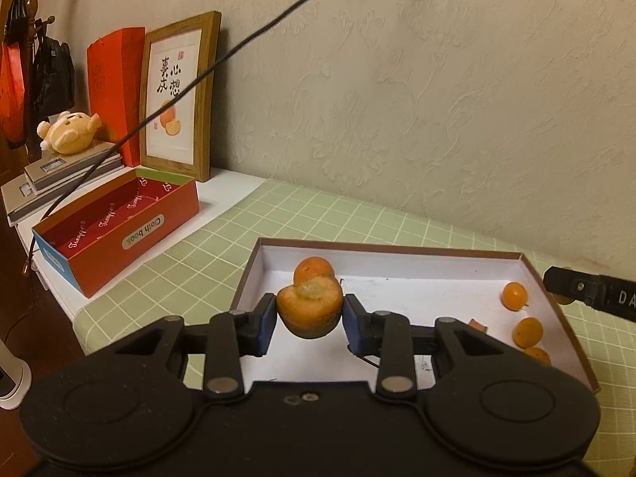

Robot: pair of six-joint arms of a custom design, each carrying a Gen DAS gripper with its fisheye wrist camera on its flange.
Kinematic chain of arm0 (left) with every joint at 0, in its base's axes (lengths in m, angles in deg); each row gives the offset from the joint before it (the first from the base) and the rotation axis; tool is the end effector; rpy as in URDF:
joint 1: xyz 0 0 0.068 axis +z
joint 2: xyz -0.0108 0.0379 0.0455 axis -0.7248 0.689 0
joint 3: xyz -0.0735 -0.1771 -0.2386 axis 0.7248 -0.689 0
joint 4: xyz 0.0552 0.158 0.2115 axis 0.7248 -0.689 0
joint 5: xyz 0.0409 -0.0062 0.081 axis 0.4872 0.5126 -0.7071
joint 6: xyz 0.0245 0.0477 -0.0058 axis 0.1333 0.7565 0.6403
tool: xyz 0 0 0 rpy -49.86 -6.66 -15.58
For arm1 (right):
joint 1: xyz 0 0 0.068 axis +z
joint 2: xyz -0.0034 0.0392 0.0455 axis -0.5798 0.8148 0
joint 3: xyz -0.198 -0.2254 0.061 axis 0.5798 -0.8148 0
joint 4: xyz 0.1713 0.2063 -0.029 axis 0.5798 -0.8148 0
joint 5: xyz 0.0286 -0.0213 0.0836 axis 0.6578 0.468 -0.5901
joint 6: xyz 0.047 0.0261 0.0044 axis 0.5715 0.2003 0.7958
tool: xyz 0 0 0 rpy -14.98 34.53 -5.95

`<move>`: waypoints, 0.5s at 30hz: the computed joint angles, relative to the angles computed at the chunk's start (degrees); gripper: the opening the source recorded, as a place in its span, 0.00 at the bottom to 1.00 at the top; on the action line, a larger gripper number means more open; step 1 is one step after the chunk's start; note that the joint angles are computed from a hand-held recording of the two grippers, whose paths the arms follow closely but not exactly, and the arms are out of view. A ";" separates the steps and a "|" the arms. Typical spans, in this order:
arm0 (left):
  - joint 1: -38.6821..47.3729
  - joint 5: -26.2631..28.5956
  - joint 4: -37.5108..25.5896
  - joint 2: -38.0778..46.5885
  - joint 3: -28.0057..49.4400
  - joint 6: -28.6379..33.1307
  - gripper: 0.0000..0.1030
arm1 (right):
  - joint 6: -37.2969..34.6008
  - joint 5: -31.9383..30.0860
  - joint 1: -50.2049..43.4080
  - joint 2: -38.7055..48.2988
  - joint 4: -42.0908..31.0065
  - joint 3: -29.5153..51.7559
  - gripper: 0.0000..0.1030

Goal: Organize fruits
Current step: 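Open both grippers releasing the two fruits into the box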

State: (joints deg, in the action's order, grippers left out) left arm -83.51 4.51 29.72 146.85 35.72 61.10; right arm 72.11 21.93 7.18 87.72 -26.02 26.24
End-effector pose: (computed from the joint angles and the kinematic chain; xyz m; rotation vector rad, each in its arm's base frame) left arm 0.2216 -0.1515 0.1289 0.2258 2.1504 -0.1212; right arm 0.1999 0.1584 0.1083 0.2382 2.0600 0.2737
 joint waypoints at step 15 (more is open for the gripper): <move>-0.55 -3.02 -4.18 -3.96 0.90 -2.73 0.92 | 0.22 2.53 -1.80 -5.67 3.94 -4.83 0.95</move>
